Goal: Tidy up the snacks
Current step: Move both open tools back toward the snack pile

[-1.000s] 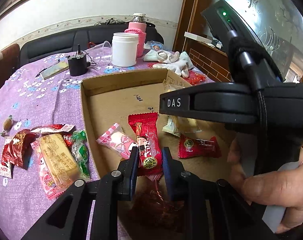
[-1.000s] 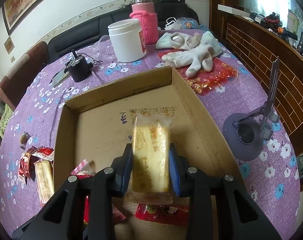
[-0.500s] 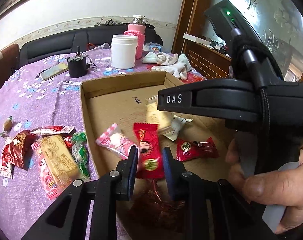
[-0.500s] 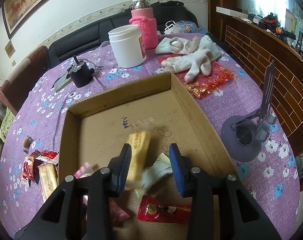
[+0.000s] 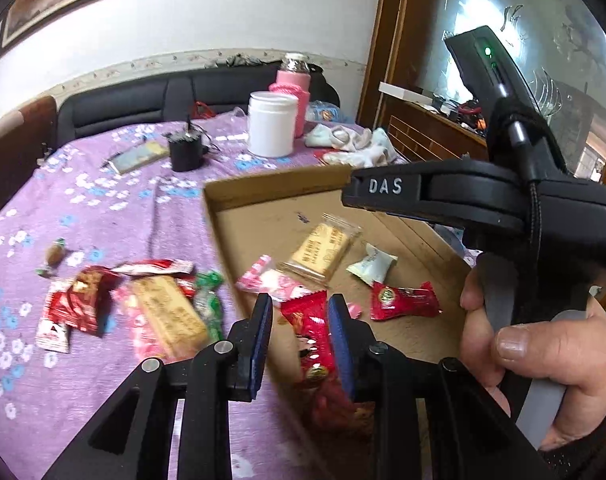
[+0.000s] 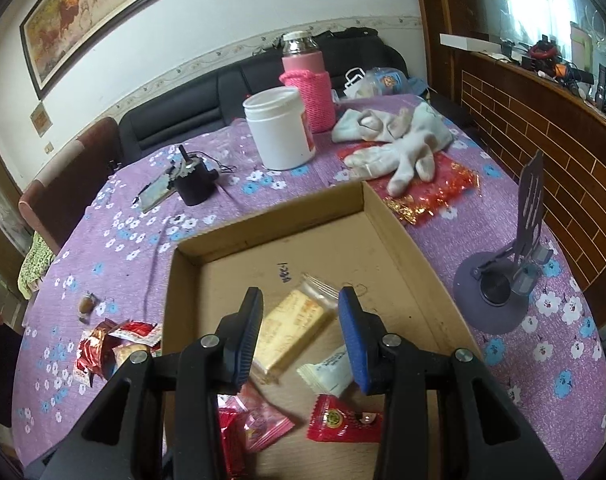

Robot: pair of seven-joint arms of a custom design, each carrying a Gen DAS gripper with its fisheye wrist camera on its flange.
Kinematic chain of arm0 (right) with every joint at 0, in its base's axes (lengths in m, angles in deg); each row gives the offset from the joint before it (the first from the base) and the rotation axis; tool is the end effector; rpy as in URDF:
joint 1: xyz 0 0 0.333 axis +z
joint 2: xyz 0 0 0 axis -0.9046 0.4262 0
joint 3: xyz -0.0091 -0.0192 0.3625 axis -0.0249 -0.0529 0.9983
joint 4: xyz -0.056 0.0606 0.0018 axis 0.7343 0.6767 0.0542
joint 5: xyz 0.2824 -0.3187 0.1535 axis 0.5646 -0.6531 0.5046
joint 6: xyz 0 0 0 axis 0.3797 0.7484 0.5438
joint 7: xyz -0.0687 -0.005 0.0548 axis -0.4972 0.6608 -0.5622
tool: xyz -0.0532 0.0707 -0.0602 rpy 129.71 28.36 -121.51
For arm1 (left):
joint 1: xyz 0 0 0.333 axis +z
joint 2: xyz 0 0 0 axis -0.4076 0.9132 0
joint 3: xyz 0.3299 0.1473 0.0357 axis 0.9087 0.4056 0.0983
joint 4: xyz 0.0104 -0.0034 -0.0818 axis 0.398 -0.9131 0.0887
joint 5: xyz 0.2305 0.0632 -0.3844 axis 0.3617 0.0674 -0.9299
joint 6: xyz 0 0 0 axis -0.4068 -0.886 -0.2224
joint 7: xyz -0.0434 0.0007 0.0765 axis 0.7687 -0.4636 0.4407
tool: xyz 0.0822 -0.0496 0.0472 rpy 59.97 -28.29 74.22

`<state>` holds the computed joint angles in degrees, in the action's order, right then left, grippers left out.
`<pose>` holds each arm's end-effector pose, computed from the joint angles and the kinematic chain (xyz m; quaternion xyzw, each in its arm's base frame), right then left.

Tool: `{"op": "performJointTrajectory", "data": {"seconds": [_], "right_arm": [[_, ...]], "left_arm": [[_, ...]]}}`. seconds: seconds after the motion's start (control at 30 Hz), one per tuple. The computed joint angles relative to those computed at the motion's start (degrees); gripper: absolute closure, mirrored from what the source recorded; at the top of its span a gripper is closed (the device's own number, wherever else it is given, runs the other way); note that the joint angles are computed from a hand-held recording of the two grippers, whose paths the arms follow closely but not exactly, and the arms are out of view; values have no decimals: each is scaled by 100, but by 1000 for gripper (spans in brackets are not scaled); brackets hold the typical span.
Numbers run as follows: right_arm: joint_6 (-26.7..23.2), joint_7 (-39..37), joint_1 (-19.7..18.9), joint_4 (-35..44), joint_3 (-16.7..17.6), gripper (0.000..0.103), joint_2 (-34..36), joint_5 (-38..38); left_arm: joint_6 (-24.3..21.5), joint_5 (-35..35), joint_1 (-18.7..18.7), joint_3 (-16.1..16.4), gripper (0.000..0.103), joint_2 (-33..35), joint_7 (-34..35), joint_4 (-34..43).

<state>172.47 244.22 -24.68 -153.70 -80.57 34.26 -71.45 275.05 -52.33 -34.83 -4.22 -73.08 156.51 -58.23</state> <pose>0.6729 0.4241 0.3775 -0.6149 0.6844 -0.1929 0.3410 0.5819 -0.2075 0.3611 -0.5705 0.7022 -0.3694 0.2121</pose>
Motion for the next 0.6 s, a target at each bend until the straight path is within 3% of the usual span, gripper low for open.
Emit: {"op": "performJointTrajectory", "data": {"seconds": [0.1, 0.3, 0.47, 0.6], "right_arm": [[118, 78, 117, -3, -109, 65, -3, -124], [463, 301, 386, -44, -391, 65, -19, -400], [692, 3, 450, 33, -338, 65, 47, -311], [807, -503, 434, 110, -143, 65, 120, -43]], "left_arm": [[144, -260, -221, 227, 58, -98, 186, -113], [222, -285, 53, 141, 58, -320, 148, -364], [109, 504, 864, -213, 58, -428, -707, -507], [64, 1122, 1422, -282, 58, -528, -1452, -647]]}}
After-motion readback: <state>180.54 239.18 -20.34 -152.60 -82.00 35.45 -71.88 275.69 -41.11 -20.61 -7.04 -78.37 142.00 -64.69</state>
